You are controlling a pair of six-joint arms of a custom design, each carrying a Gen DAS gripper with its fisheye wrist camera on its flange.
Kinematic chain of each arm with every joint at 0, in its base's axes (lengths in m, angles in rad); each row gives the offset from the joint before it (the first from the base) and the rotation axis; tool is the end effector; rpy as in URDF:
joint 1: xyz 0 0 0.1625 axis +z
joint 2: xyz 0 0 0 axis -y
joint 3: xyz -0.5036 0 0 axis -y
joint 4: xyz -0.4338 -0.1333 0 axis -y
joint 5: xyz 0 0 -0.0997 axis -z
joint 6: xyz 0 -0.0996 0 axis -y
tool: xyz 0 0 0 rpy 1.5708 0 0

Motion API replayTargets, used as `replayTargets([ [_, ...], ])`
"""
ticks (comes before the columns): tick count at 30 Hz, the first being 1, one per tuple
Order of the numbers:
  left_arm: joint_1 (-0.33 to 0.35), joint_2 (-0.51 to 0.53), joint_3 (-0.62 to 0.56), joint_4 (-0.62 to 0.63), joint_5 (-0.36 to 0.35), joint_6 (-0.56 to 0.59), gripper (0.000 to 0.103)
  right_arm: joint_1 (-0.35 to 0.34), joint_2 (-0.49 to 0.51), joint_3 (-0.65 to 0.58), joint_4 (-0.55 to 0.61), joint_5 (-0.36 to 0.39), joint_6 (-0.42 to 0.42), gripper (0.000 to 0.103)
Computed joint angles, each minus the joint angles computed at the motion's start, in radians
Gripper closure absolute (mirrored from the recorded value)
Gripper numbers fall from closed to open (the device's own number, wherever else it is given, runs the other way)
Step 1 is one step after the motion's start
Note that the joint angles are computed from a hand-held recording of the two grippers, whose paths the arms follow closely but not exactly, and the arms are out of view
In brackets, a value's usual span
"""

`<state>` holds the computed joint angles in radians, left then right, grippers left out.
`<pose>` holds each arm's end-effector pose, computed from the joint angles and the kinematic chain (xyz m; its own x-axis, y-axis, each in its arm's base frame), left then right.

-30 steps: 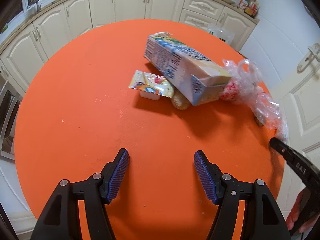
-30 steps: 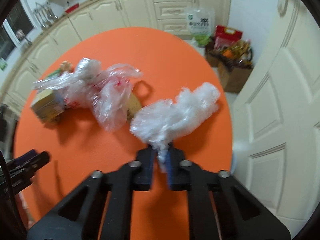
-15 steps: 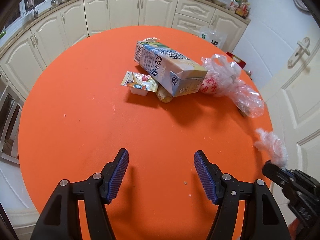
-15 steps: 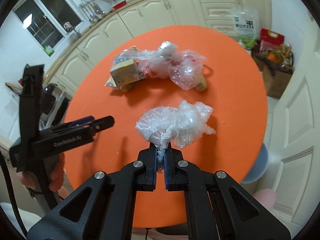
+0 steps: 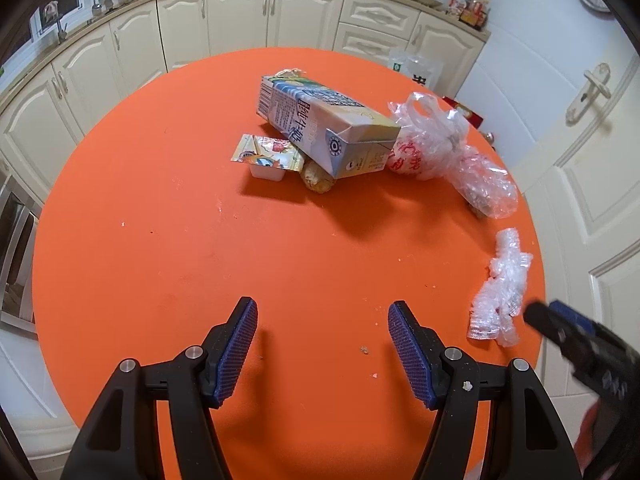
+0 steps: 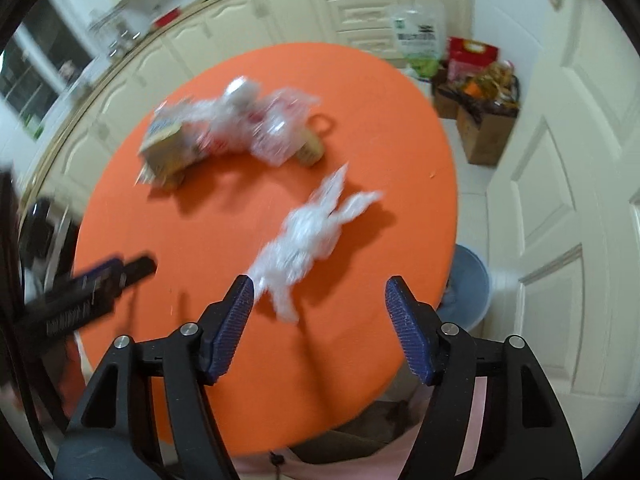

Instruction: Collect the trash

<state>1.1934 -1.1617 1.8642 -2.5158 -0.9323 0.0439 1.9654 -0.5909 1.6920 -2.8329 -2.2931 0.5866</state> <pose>-0.0595 -0.6728 0.2906 -0.7828 0.2023 -0.5885 0.3925 0.8944 -0.2145 0.3410 -0.6433 -0.0015 -0.8208 0.3456 0.4547 0.0899 0.8644 -0.4947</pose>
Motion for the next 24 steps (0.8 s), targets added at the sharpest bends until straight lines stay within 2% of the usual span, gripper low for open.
replayTargets([
  [1, 0.000, -0.002, 0.000, 0.002, -0.001, -0.003, 0.039, -0.008, 0.009, -0.015, 0.013, -0.004, -0.006, 0.032],
  [3, 0.002, -0.002, -0.004, 0.004, -0.001, -0.010, 0.039, -0.019, 0.030, -0.054, 0.056, -0.008, -0.008, 0.032],
  [6, 0.000, 0.001, -0.006, -0.002, 0.007, -0.012, 0.039, -0.029, 0.060, -0.085, 0.042, -0.002, -0.037, 0.037],
  [8, -0.001, 0.008, -0.013, 0.003, 0.010, -0.013, 0.039, -0.023, 0.088, -0.117, 0.047, -0.057, -0.075, 0.046],
  [12, -0.004, 0.025, -0.028, 0.016, 0.009, -0.020, 0.039, -0.022, 0.093, -0.120, 0.043, -0.090, -0.070, 0.057],
  [13, -0.006, 0.030, -0.031, 0.017, 0.008, -0.023, 0.039, -0.020, 0.088, -0.117, 0.057, -0.108, -0.059, 0.070],
  [14, -0.008, 0.035, -0.033, 0.015, 0.006, -0.024, 0.039, -0.024, 0.080, -0.103, 0.040, -0.098, -0.068, 0.074],
  [17, -0.018, 0.054, -0.038, 0.011, -0.002, -0.019, 0.039, -0.042, 0.043, -0.040, -0.062, -0.017, -0.094, 0.076],
  [24, -0.040, 0.099, -0.058, 0.023, -0.021, -0.012, 0.039, -0.080, -0.030, 0.079, -0.199, 0.066, -0.088, 0.077],
])
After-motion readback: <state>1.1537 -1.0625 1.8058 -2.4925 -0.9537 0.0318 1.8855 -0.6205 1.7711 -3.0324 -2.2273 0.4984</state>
